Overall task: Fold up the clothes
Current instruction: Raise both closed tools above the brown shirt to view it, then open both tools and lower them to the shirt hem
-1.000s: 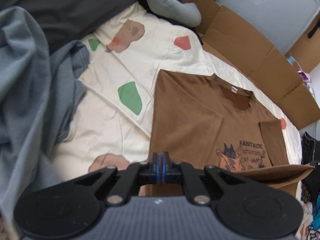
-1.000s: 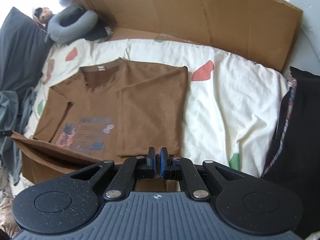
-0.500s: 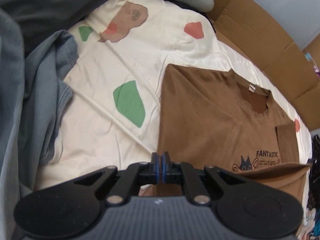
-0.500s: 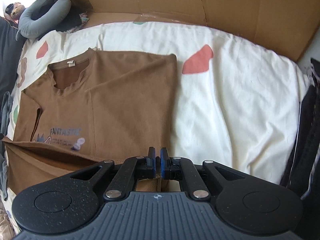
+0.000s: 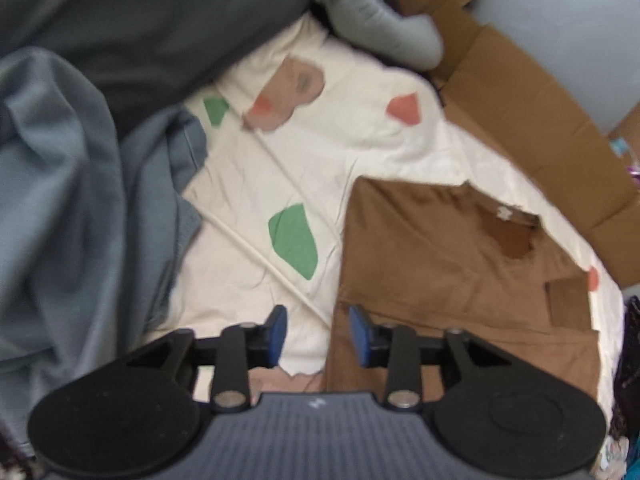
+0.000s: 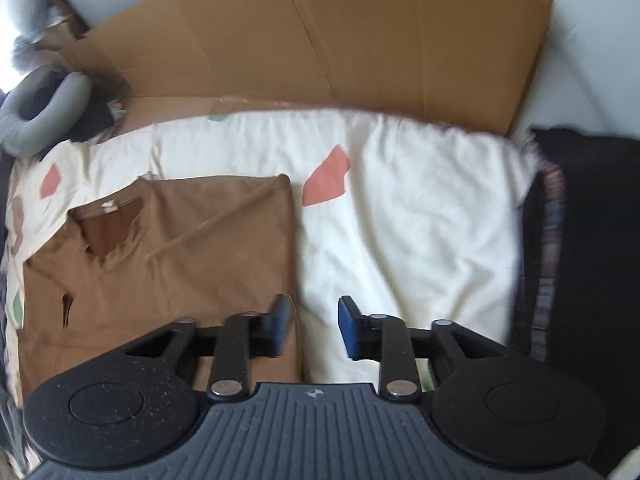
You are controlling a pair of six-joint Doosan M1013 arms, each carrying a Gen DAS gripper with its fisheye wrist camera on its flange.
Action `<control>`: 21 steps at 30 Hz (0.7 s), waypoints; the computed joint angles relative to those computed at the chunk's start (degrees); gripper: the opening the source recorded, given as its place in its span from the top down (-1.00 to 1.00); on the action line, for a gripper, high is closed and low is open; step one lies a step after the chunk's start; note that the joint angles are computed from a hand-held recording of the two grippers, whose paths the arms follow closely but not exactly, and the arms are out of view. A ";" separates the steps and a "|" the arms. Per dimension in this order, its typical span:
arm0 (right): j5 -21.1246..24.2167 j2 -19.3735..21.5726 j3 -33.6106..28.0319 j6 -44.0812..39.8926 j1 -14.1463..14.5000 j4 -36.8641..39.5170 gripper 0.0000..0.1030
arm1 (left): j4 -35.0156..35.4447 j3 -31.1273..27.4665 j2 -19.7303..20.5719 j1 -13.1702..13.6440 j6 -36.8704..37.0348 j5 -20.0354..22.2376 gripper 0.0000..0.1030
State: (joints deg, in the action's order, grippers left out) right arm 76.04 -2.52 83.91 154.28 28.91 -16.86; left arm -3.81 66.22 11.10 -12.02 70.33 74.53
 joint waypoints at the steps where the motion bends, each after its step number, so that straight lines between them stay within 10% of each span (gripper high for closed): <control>1: 1.00 -0.50 -0.63 0.07 0.77 -0.58 0.25 | 0.05 -0.19 -0.64 0.04 -0.05 0.09 0.09; 21: -1.53 -3.18 -1.12 -5.11 5.43 -3.42 0.20 | 2.84 -2.35 -2.79 -2.47 2.64 -0.34 -0.19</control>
State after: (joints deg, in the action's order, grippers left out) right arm 74.50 -5.71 82.80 149.17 34.35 -20.28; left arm -0.97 63.87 8.31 -14.48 72.98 74.19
